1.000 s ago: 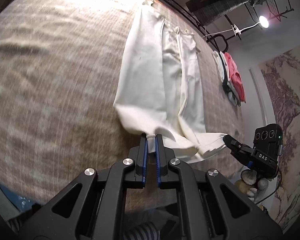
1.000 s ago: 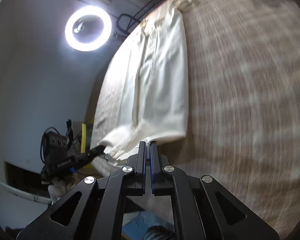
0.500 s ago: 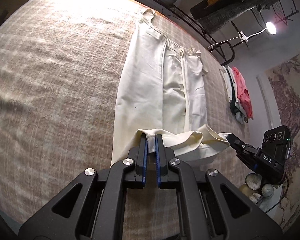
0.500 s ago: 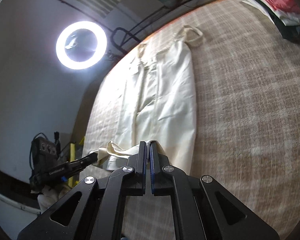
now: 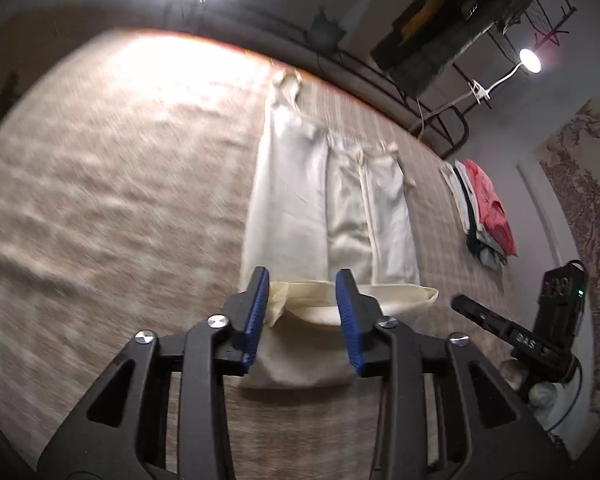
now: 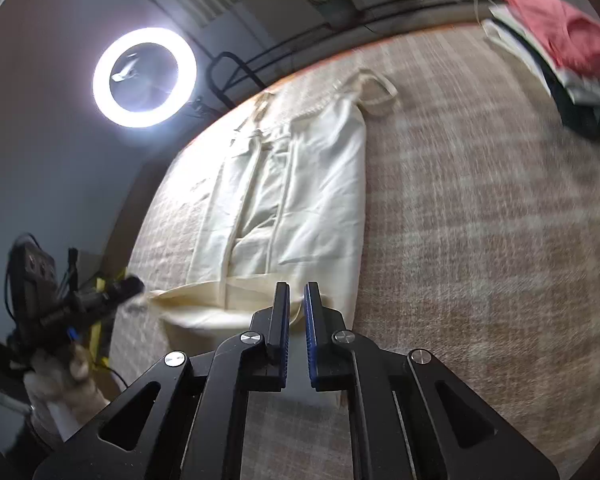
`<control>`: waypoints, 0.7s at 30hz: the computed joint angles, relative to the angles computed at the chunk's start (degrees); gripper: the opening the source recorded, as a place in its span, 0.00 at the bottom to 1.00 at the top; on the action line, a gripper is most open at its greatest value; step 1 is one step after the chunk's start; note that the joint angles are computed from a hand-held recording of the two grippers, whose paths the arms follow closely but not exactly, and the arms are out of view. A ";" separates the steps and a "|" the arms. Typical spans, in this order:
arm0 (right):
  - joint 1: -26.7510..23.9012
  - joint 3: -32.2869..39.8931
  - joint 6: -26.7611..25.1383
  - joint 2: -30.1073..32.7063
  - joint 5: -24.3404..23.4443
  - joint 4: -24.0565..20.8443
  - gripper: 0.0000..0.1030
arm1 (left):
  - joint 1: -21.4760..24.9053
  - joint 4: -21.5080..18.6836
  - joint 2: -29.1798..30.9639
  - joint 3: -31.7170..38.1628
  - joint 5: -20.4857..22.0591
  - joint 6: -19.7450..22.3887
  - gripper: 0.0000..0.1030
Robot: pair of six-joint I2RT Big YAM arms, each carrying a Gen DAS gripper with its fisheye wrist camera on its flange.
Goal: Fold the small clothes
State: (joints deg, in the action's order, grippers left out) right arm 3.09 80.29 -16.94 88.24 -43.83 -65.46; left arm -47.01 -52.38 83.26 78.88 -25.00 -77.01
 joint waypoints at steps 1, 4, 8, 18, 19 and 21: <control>-0.06 -0.43 -1.01 -0.72 0.50 0.30 0.07 | -0.31 -0.75 -0.20 0.13 -0.63 0.12 0.34; -0.34 -0.69 -4.31 -1.17 -0.69 -1.57 0.07 | -0.97 -0.61 -0.48 -0.33 0.43 1.88 0.34; 0.43 -1.47 -9.40 -1.25 -0.37 -4.49 0.07 | -1.32 -0.78 2.10 0.62 4.42 4.33 0.34; 3.01 -2.63 -8.02 -0.05 4.16 -2.06 0.07 | 0.65 -4.17 8.37 3.81 7.83 6.45 0.34; 3.15 -2.47 -7.06 0.34 5.10 -1.68 0.07 | 1.03 -4.89 8.76 4.12 7.67 6.41 0.34; 3.42 -1.75 -5.45 1.28 7.93 -1.45 0.07 | 1.74 -6.23 9.18 4.87 6.69 6.25 0.34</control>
